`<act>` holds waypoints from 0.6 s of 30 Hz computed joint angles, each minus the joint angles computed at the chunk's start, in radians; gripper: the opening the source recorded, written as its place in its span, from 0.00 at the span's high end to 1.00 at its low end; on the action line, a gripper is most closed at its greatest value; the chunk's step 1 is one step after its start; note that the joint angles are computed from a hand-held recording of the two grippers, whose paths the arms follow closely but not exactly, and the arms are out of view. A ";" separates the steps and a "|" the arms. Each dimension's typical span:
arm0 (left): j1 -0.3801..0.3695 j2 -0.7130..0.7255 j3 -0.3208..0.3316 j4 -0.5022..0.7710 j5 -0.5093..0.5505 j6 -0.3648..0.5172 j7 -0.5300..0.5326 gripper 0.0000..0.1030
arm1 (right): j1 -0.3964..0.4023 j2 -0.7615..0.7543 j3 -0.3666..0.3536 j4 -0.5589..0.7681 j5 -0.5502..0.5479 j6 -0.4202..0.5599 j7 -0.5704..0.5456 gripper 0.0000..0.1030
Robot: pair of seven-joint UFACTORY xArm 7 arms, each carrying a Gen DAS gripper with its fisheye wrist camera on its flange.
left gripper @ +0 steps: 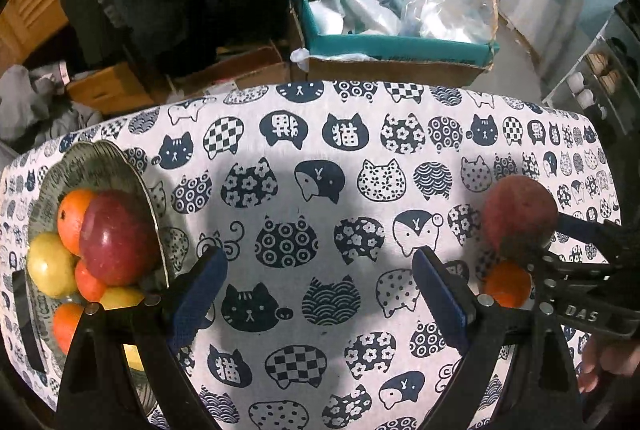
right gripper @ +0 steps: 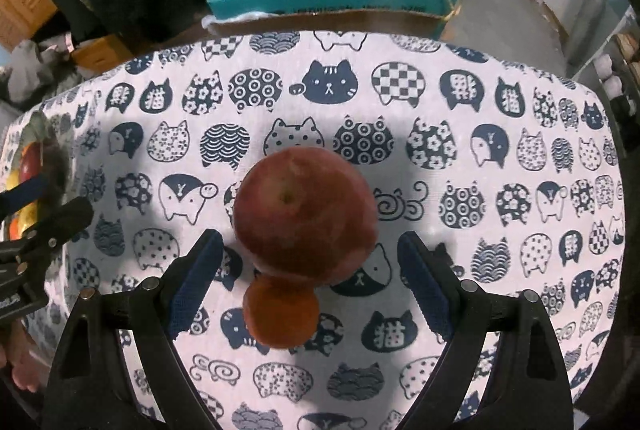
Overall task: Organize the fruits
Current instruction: 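Grasp the last red apple with the right tool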
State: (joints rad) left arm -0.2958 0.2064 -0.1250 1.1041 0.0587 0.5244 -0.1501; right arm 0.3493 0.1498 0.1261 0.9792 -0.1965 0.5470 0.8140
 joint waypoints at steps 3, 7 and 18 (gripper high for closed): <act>0.001 0.005 0.001 0.001 -0.003 0.004 0.000 0.08 | 0.005 0.021 -0.005 0.011 -0.015 0.004 0.014 0.14; 0.003 0.009 -0.002 0.004 -0.014 0.005 0.004 0.08 | 0.007 0.031 -0.010 0.007 -0.020 -0.014 0.034 0.14; -0.003 0.024 -0.010 0.018 -0.032 0.008 0.027 0.08 | 0.014 0.031 -0.018 -0.012 -0.002 -0.060 0.037 0.26</act>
State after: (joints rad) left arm -0.2993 0.2302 -0.1350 1.1217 0.0266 0.5322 -0.1232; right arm 0.3635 0.1811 0.1079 0.9671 -0.1983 0.4869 0.8512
